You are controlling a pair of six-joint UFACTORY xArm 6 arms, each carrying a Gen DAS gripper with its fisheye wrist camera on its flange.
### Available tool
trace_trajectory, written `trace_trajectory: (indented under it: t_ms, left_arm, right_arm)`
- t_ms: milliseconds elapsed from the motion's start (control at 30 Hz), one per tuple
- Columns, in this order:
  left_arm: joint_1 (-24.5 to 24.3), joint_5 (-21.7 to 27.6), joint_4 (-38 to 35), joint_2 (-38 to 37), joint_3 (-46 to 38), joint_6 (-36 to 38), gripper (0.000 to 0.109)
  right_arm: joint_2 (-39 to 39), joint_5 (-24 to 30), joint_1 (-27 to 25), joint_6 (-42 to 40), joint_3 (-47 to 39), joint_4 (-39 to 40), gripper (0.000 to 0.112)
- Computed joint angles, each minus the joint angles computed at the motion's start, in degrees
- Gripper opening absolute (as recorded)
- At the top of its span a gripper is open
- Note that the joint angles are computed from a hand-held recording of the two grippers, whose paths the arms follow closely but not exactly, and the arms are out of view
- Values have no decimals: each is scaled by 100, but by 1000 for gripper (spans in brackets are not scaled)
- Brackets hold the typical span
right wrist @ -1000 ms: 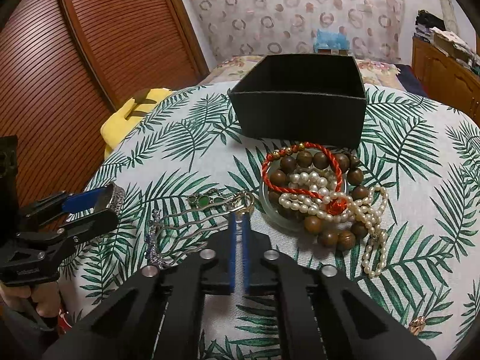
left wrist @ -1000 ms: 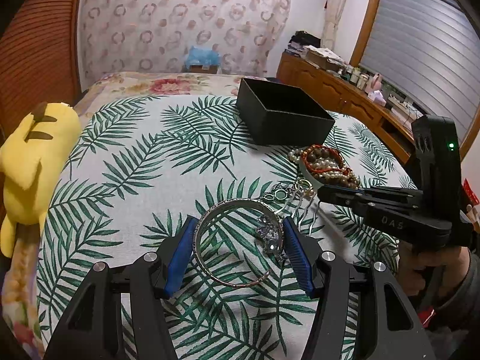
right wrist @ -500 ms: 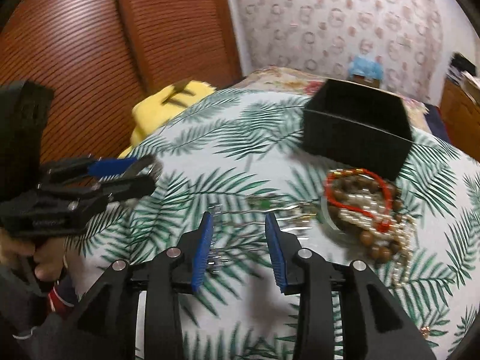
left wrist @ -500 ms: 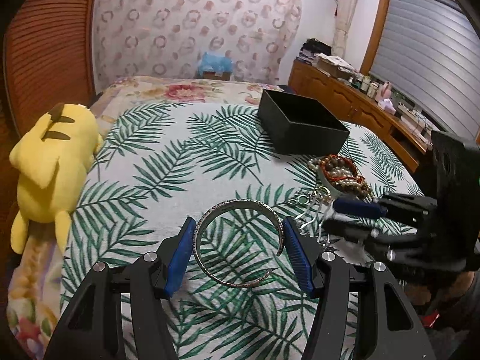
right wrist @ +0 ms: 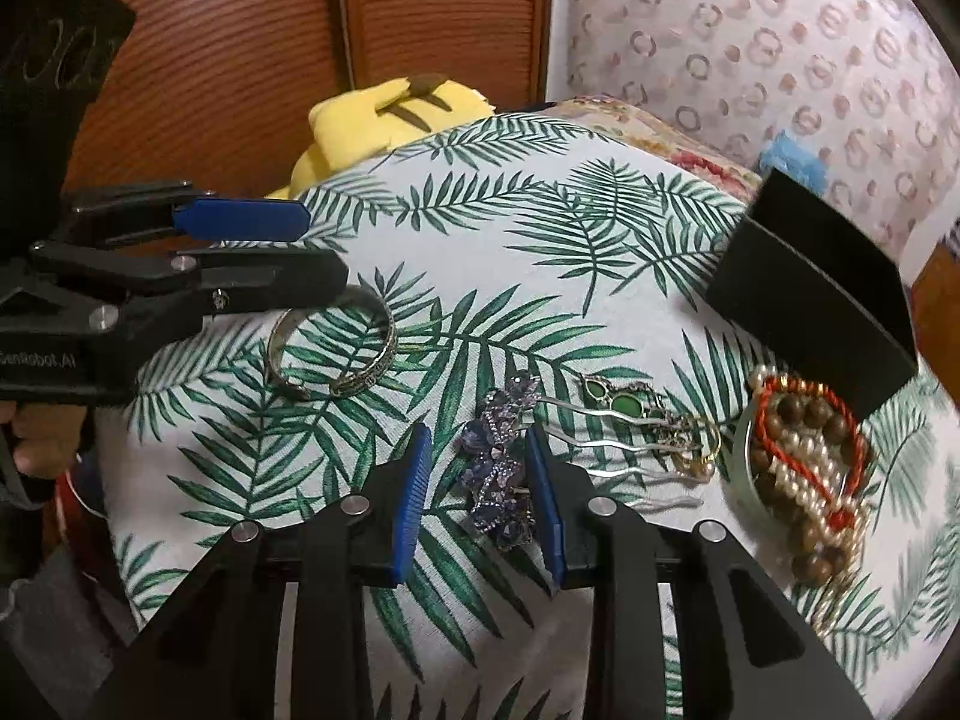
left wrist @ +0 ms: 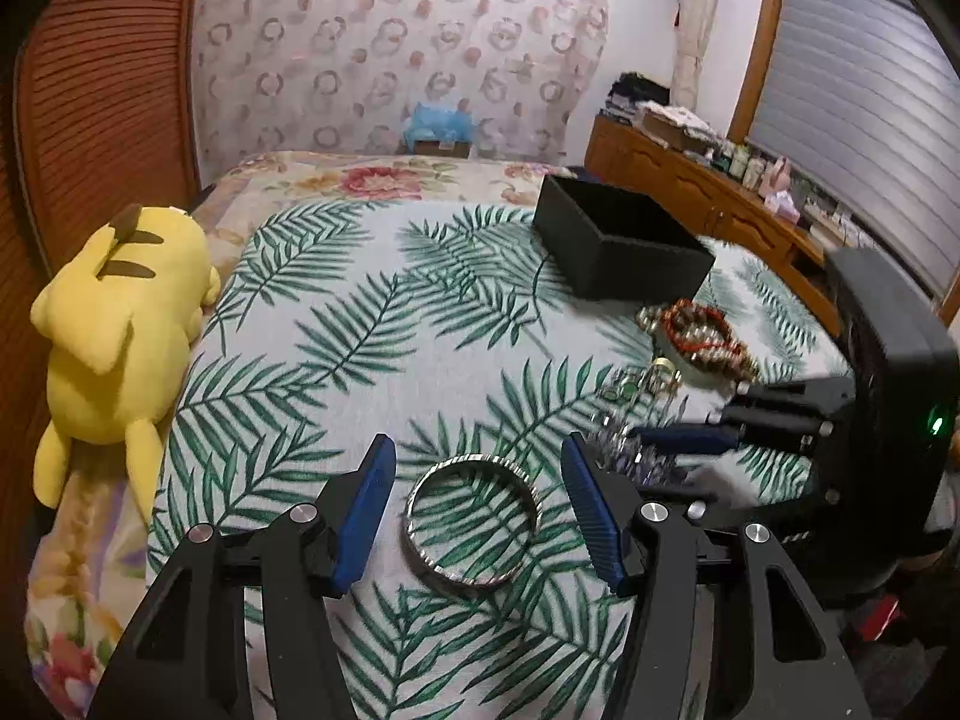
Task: Organize jewelry
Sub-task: 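Lift the bangle with the left tool while the right tool lifts the comb, then carry the hair comb into the black box and open the right tool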
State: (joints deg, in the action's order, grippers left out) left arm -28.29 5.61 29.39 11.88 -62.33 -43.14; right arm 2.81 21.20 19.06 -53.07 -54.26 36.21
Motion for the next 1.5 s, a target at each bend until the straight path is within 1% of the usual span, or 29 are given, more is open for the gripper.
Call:
trace_trajectory:
  t_ms: [33,100,200,267,400,500,533,567,733,800,933,1033,1133,1200,1233,1367,1500]
  left_arm:
    - [-1,30,-32,-6,29,55,55]
    - [-58,126,-600,7,81,626,55]
    - [-100,250,-731,54,68,828,59]
    - [-176,394,-921,137,-13,1116,63]
    - [-250,730,-639,349,-282,984,63]
    - [-265,903,-40,450,-445,565,63]
    - [-267,933,75,465,-472,481,62]
    - [-262,959,201,475,-499,393,56]
    - [-228,809,270,460,-478,296,56]
    - [-216,684,91,503,-539,410,56]
    - [-252,649,-174,716,-947,657,56]
    - [-302,679,-466,924,-1361,1008,56]
    - [-343,737,-769,1154,-1790,1332,56]
    - [-363,780,-995,1276,-2029,1556,56]
    - [-372,788,-1147,1332,-2137,1700,56]
    - [-389,839,-1521,1477,-2413,2043,56]
    - [-358,894,-1700,1536,-2504,2204,56]
  right_arm:
    - [-10,-76,3,21,33,-58,24]
    - [-20,0,-49,-167,25,132,23]
    - [-102,-10,-87,-341,106,385,23]
    - [-178,-15,-101,-486,148,583,23]
    - [-440,-15,-133,-726,274,858,23]
    - [-558,-24,-176,-826,305,941,23]
    - [-617,-11,-212,-873,317,992,23]
    - [-644,4,-235,-914,312,1036,23]
    - [-823,125,-360,-1208,261,1328,23]
    - [-845,203,-454,-1348,176,1418,23]
    - [-641,413,-730,-1431,-182,1471,23]
    - [-395,528,-943,-1479,-537,1490,23]
    - [-139,801,-1155,-1381,-947,1453,23]
    - [2,1188,-1324,-1320,-1244,1535,23]
    - [79,1486,-1432,-1290,-1412,1640,23]
    - [289,2064,-1605,-1134,-1767,1884,23]
    - [281,2153,-1561,-1194,-1708,2006,23]
